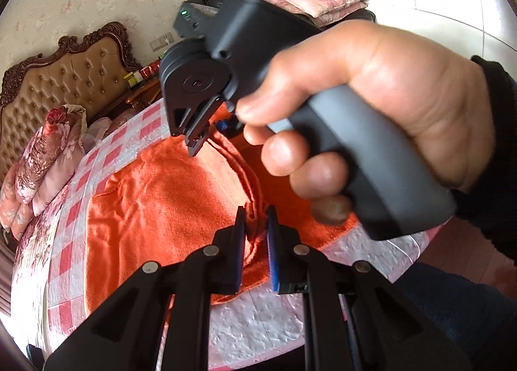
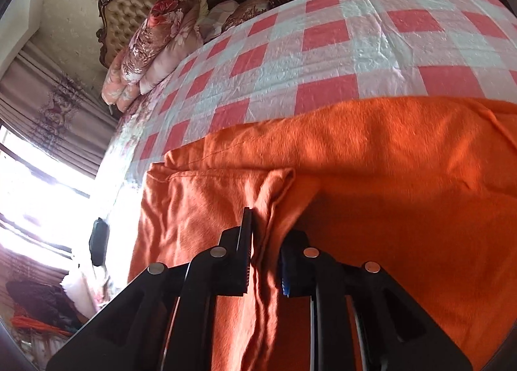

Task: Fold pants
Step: 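Fold the held pants end over onto the other half with both grippers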

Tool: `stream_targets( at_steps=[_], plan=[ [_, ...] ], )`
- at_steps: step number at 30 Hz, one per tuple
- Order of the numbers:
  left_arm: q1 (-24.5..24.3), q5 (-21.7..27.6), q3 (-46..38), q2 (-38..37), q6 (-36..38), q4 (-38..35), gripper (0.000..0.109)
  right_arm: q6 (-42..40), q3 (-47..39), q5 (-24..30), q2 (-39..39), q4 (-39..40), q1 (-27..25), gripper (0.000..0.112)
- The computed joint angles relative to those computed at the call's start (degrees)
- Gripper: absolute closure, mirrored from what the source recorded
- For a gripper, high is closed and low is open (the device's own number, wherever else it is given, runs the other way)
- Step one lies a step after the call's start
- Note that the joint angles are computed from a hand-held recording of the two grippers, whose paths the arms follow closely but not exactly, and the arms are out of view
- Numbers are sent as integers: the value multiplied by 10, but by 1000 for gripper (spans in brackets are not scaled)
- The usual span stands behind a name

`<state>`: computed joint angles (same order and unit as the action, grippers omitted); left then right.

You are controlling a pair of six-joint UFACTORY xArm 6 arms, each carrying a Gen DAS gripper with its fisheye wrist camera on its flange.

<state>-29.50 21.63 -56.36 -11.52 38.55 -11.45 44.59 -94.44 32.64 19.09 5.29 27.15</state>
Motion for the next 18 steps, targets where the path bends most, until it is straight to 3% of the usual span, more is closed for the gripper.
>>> stream_targets(
  at_steps=[3,7,11,18],
  plan=[
    [2,5,-5,2,2,2,96,51,-31,34,13,-91,6,106],
    [3,9,-16,8,4,0,96,86,-66,72,22,-174,18,107],
    [3,12,-20,9,12,-6,96,87,-88,96,29,-196,21,107],
    [0,17,-25,9,24,-15,96,87,-77,90,16,-193,17,107]
  ],
)
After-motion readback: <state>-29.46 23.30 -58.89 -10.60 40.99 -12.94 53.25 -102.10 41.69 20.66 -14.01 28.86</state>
